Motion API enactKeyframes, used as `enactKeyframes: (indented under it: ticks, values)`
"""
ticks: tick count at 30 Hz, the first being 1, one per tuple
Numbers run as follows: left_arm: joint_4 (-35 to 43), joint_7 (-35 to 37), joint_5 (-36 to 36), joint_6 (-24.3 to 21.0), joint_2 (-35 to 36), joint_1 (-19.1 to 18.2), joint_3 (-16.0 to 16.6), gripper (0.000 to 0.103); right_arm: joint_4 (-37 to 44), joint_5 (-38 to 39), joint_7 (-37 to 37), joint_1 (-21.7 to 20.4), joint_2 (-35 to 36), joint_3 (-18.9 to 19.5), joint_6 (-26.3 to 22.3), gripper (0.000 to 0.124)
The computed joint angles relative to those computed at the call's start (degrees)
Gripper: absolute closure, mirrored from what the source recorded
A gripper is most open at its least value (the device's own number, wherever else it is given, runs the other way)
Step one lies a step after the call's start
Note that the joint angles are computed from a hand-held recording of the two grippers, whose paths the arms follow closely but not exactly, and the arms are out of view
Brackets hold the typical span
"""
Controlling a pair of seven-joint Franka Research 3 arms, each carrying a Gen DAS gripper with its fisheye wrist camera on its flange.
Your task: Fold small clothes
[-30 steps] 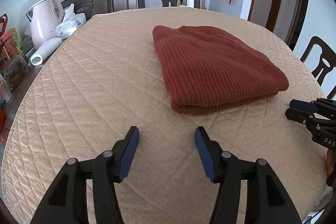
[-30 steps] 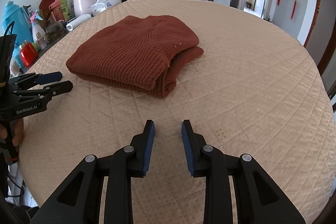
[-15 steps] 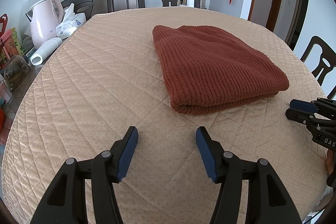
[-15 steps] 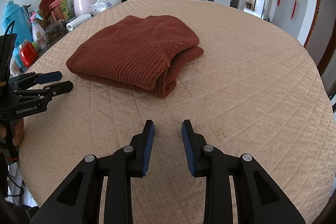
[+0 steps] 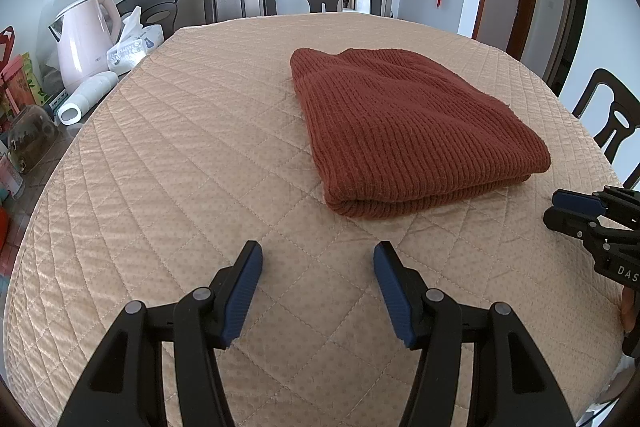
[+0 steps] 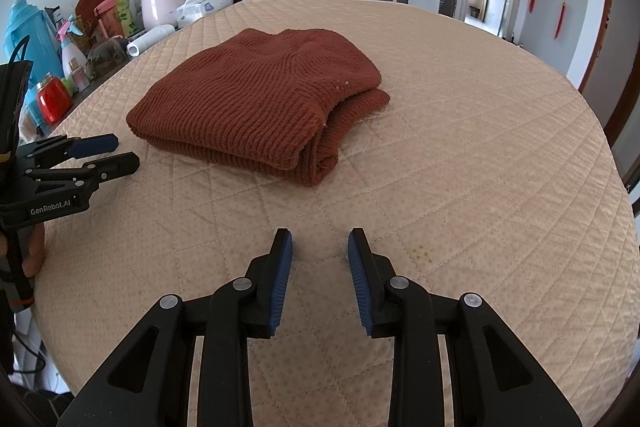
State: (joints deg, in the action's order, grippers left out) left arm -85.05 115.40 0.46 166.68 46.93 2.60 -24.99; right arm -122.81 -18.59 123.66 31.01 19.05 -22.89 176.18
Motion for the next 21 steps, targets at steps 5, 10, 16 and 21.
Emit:
enactKeyframes:
  ticks: [5, 10, 16, 21]
  values:
    - [0.0, 0.0, 0.1, 0.0, 0.0, 0.0, 0.0, 0.042, 0.0, 0.2, -0.1, 0.0, 0.0, 0.0, 0.0, 0.094]
    - [0.0, -0.1, 0.1, 0.0, 0.0, 0.0, 0.0, 0.042, 0.0, 0.2, -0.2, 0.0, 0.0, 0.0, 0.0, 0.093]
    - [0.1, -0.1, 0.1, 0.0, 0.1, 0.0, 0.0, 0.042, 0.0, 0.2, -0.2, 0.1, 0.0, -0.1, -0.1, 0.093]
    - [0.1, -0.1, 0.1, 0.0, 0.1, 0.0, 0.0, 0.042, 0.0, 0.0, 0.0, 0.2, 0.0, -0.2, -0.1, 0.093]
